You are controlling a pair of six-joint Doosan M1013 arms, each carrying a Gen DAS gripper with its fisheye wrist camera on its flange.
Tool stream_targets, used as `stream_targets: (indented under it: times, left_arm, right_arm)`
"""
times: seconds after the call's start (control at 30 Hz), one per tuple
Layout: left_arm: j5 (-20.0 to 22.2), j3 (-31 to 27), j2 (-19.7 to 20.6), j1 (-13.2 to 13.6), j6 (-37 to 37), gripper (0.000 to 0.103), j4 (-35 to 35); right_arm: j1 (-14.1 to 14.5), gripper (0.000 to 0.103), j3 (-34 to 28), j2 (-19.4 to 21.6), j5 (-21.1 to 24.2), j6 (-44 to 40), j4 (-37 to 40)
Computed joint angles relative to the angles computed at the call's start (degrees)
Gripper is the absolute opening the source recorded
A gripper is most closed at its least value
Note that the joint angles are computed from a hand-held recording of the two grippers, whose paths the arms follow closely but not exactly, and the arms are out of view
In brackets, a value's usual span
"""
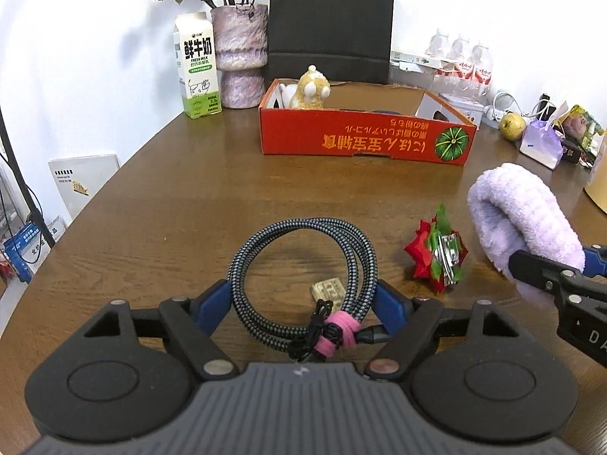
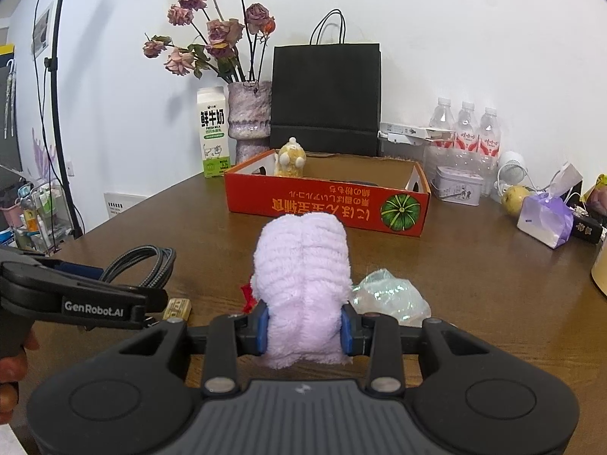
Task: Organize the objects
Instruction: 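Grasp the black braided cable with the left tool while the right tool holds the towel, then carry the cable and pink towel toward the red box with both tools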
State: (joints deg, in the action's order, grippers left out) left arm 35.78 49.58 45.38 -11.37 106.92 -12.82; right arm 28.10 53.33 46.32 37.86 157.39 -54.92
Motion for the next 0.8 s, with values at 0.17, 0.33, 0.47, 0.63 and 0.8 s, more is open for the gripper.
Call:
stream_targets:
  times: [0.17,0.33,0.47,0.63,0.8]
  left_arm:
    - [0.8,-1.4,0.6,0.0,0.7,0.081,-0.7]
    - [2.0,-4.0,1.8,-0.2,0.4,0.081,-0.3]
    - [3.2,-6.5,3.0,-0.4,-0.1,0.081,0.0]
    - [4.8,-10.5,4.8,-0.5,-0.4,0.081,-0.1]
    - [7.2,-15.2,7.1,-0.7,-1.0,0.081,-0.6]
  right_arm:
    - [-0.3,0.033,-1.4,0.5,0.0,-1.4,1.0]
    - [-0.8,0.033,-2.9,1.3,0.0,-2.9,2.3]
    - [-1.3,0.033,-4.4,1.9,0.1,-4.1,3.3]
    - [-1.9,0.033,-6.9,3.0,0.3,-5.7,4.7]
    - [-2.4,0.033,-9.8,4.4,0.0,-7.5,6.2]
